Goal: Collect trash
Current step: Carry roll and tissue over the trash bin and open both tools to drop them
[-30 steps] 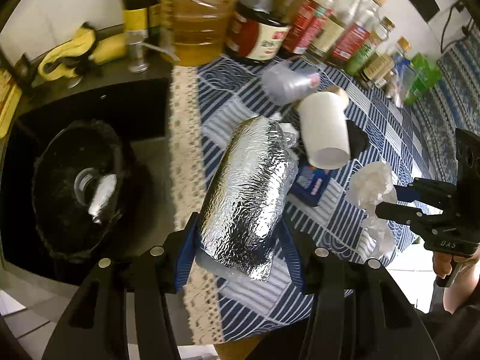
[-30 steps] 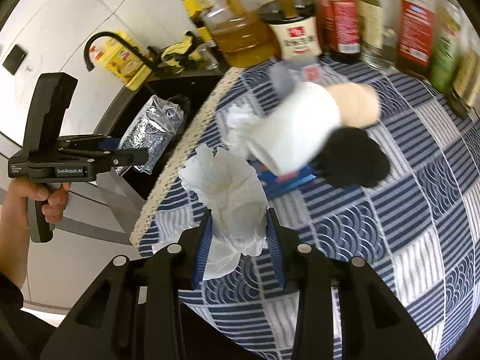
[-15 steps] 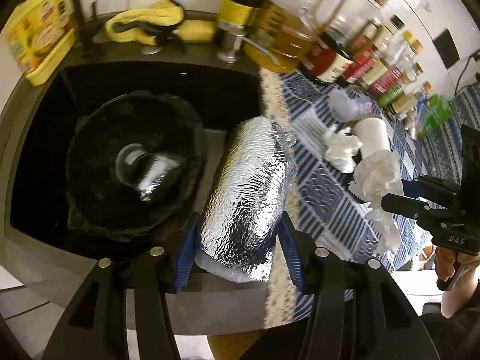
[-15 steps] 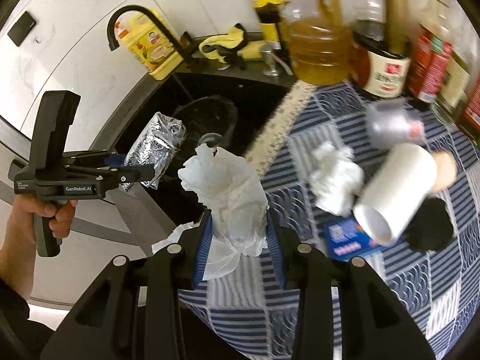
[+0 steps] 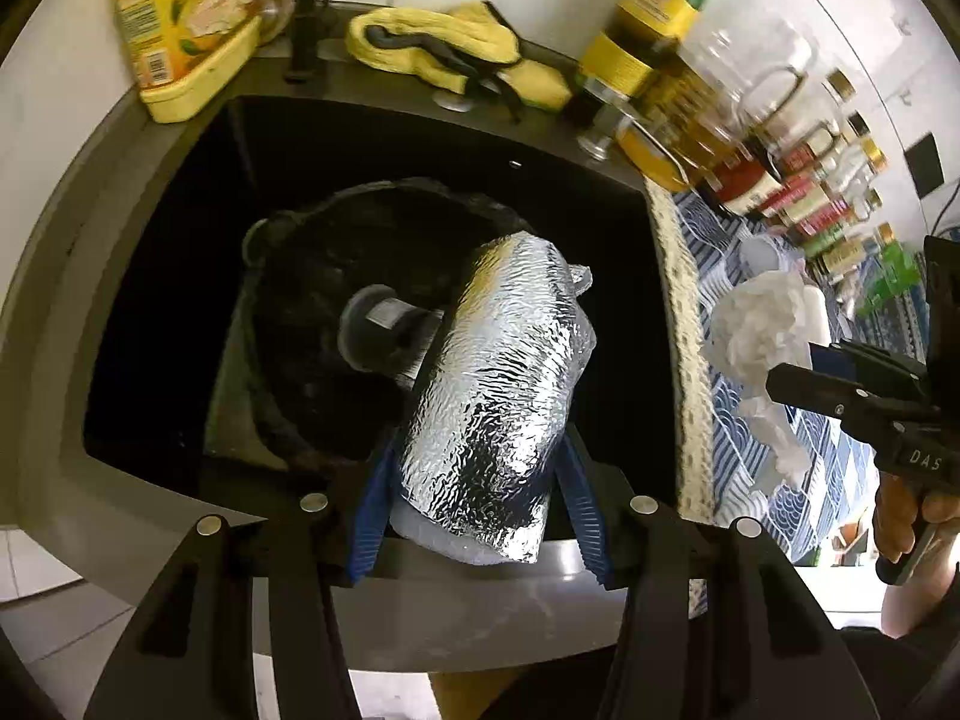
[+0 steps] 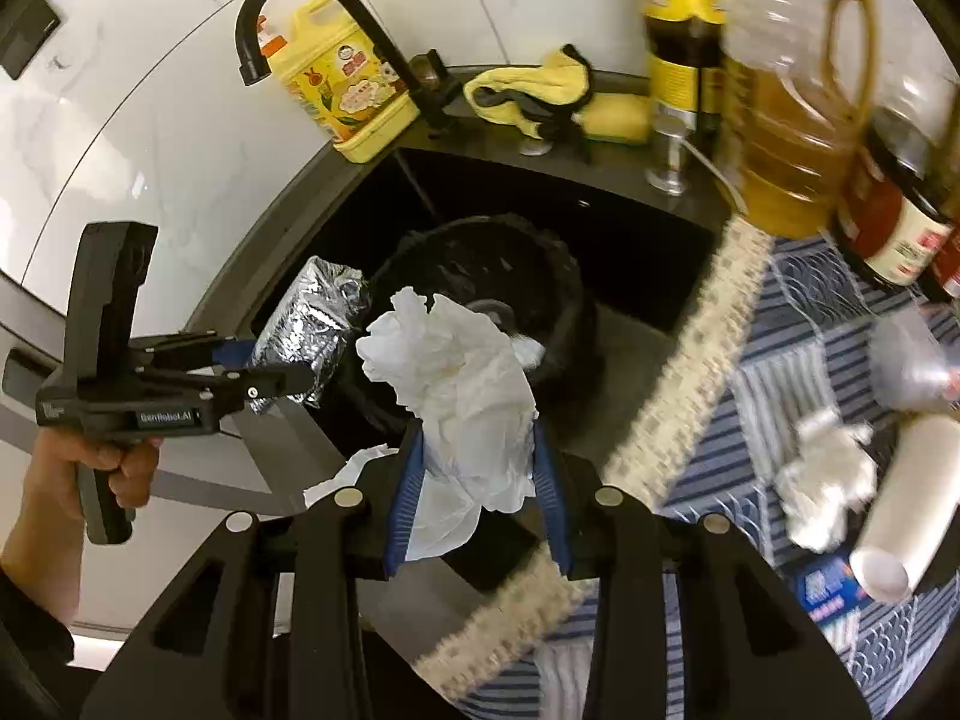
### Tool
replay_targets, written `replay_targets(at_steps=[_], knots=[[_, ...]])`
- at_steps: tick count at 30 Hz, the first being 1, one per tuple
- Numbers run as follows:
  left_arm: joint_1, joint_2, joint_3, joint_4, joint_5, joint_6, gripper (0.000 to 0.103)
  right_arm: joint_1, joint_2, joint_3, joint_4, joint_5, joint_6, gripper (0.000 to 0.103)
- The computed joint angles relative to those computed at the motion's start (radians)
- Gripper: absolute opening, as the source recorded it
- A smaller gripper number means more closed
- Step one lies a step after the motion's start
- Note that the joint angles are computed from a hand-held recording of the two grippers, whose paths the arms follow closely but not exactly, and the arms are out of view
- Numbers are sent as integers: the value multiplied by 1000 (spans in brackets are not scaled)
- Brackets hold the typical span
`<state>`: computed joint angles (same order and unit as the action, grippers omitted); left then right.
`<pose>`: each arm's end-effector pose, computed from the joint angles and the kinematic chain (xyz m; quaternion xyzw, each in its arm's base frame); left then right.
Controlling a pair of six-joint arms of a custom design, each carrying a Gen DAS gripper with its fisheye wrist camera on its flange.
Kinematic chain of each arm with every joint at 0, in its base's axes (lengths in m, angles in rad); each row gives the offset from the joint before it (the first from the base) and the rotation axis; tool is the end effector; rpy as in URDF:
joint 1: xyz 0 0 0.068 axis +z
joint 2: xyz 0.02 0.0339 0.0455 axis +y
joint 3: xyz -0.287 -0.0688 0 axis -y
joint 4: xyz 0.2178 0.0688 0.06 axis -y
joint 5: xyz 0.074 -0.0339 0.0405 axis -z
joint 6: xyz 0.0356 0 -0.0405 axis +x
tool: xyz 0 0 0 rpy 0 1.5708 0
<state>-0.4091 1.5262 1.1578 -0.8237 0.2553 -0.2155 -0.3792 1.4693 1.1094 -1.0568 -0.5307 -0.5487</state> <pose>0.2461 -0.1165 0.2770 0.1180 0.9673 -0.1763 0.1392 0.2222 -0.0691 0.2750 -0.1016 0.9570 0.2006 0.1834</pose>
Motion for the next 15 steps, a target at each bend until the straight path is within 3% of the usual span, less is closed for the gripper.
replay_targets(at_steps=[6, 15], knots=[[113, 31, 16, -10, 46, 84, 50, 172, 76, 29, 118, 35, 177, 37], [225, 148, 88, -8, 100, 163, 50, 303, 240, 135, 210, 103, 287, 37]])
